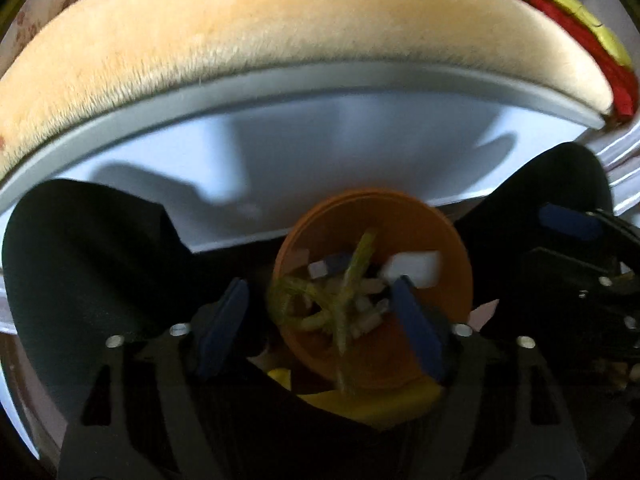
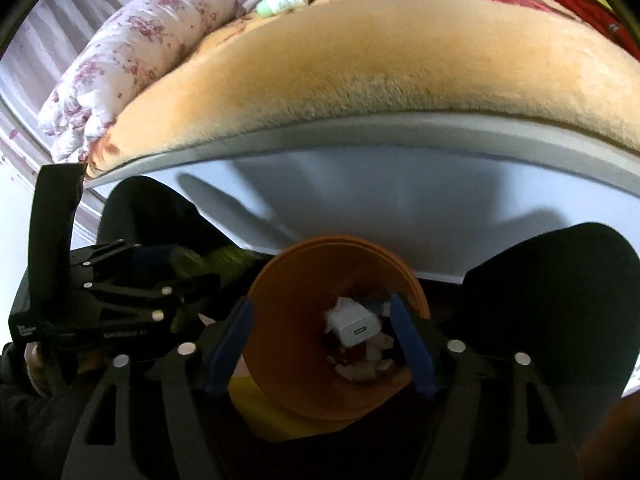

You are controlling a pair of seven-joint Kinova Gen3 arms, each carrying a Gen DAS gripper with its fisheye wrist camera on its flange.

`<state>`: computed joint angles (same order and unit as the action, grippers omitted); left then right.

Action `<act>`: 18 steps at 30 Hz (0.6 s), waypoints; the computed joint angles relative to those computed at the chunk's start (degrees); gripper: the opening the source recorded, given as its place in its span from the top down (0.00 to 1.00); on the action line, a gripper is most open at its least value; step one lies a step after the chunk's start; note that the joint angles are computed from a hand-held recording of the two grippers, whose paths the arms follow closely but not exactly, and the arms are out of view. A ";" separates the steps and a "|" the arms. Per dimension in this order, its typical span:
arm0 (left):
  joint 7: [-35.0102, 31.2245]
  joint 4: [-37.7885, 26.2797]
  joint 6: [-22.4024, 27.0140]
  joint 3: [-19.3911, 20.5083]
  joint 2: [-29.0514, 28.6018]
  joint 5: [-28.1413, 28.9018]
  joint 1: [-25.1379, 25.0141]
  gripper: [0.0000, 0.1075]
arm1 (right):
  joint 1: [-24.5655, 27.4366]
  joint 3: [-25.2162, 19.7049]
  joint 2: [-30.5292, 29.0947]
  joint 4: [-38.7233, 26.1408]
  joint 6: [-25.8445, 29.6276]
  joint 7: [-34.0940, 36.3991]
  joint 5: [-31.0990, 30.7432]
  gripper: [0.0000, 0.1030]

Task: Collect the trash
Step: 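Lower the cylinder and hair clip into the orange bin, opening both grippers, then grasp a green-capped white bottle with the right gripper while the left grasps another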

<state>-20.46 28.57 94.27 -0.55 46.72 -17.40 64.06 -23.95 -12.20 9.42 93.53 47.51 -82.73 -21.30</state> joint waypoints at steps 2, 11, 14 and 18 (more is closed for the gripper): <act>-0.20 -0.51 0.19 0.10 0.26 0.11 -0.04 0.31 | 0.67 -0.12 -0.04 0.25 -0.18 0.38 -0.78 0.32; -2.79 -1.90 -0.05 -1.42 -1.62 -1.89 0.94 0.30 | 7.75 -4.34 -2.33 -4.54 1.83 2.53 -2.29 0.32; -3.82 -1.44 -2.43 -3.15 -4.47 -5.88 2.57 0.28 | 5.84 -1.06 -1.52 -11.63 5.07 5.83 -2.91 0.28; -4.58 -1.87 -4.31 -5.32 -6.29 -11.71 3.69 0.21 | -0.23 7.34 3.75 -22.25 4.28 10.34 -4.26 0.24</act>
<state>-25.05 26.69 89.96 -5.87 40.43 -29.11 67.75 -24.18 -4.87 13.17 71.28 51.79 -72.39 -25.56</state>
